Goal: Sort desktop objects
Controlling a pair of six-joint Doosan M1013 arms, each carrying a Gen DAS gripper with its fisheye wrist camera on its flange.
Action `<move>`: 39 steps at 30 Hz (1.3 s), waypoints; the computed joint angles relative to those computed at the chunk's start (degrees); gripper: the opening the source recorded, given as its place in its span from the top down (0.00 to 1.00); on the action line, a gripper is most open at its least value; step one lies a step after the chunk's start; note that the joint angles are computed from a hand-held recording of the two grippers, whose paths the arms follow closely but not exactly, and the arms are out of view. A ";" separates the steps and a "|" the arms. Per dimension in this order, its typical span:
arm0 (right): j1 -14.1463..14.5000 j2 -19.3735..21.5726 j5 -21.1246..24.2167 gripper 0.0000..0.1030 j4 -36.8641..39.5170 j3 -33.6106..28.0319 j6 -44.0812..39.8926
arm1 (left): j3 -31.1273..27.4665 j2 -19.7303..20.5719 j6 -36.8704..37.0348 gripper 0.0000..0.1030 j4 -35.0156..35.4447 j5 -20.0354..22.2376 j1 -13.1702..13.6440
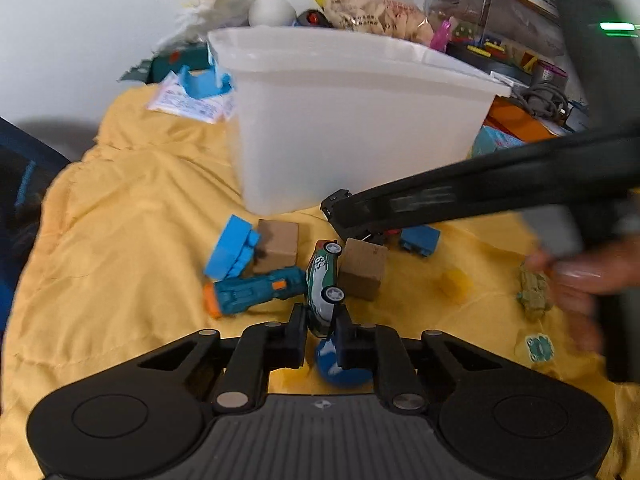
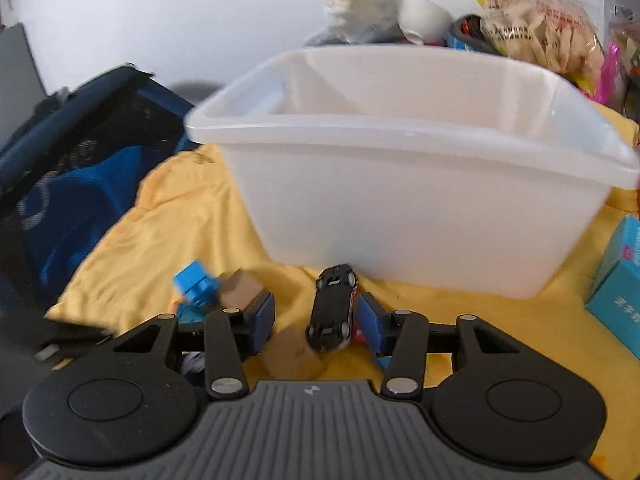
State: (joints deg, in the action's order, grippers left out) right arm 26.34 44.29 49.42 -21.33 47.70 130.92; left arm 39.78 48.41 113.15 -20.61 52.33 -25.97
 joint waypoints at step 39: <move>6.51 -12.70 -1.37 0.60 -1.64 20.44 -26.27 | 21.94 -13.02 10.55 0.56 2.27 -5.75 -2.50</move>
State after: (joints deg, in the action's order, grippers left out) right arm 32.85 31.60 48.06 -22.97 68.14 104.65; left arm 61.73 35.39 123.70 -18.34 46.58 -28.47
